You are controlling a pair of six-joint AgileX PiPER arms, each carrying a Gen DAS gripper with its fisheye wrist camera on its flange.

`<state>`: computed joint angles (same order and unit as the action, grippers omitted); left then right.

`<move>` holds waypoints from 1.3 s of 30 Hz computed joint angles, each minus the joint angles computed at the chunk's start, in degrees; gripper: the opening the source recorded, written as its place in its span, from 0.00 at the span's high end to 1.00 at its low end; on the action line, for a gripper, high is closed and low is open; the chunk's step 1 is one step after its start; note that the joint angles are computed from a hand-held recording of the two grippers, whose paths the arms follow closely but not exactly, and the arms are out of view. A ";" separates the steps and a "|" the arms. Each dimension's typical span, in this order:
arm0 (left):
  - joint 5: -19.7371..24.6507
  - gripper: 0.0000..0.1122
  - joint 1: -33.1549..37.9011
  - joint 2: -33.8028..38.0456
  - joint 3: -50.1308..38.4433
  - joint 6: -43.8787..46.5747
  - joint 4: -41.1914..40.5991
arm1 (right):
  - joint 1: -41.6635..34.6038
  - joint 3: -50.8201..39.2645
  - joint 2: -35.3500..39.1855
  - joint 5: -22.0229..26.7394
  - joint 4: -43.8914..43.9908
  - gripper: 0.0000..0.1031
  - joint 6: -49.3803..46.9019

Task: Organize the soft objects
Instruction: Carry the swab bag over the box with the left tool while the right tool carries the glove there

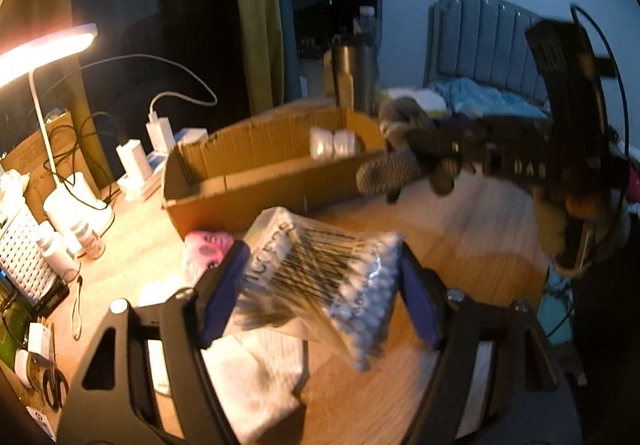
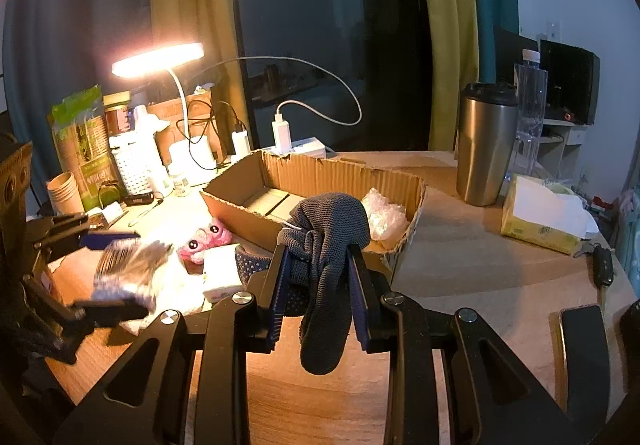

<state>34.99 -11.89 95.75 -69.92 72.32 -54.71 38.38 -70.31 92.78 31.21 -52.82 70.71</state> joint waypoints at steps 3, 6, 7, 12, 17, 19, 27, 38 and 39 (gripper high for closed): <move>0.71 0.35 -0.19 1.01 -2.41 -1.64 0.12 | -0.35 -0.58 0.09 -0.01 0.15 0.71 -0.64; 2.29 0.35 -0.21 3.15 -6.78 -4.77 1.11 | -0.73 -1.35 0.31 -0.02 0.30 0.71 -1.58; 2.55 0.35 -0.29 3.75 -8.10 -5.61 1.36 | -0.92 -1.75 0.45 -0.04 0.47 0.71 -2.16; 3.18 0.35 -0.95 6.81 -14.01 -9.32 2.35 | -1.98 -3.69 1.19 -0.53 1.10 0.71 -4.41; 2.30 0.35 -1.30 11.34 -21.01 -14.13 3.80 | -3.46 -5.91 2.10 -1.54 1.33 0.71 -6.06; 3.44 0.35 -0.90 13.61 -24.43 -16.01 3.60 | -3.98 -7.17 2.79 -1.59 1.83 0.71 -7.41; 6.12 0.35 -1.55 22.12 -37.13 -24.37 7.06 | -6.78 -12.05 6.02 -1.95 5.12 0.71 -13.23; 12.56 0.35 -3.64 34.30 -55.27 -37.69 16.54 | -9.76 -23.56 14.33 -0.84 13.64 0.71 -24.49; 13.07 0.35 -3.69 35.25 -56.73 -38.59 17.26 | -9.95 -24.39 14.93 -0.58 14.26 0.71 -25.23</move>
<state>48.06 -15.57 130.99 -126.65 33.73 -37.45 28.43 -94.69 107.70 30.63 -38.56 45.47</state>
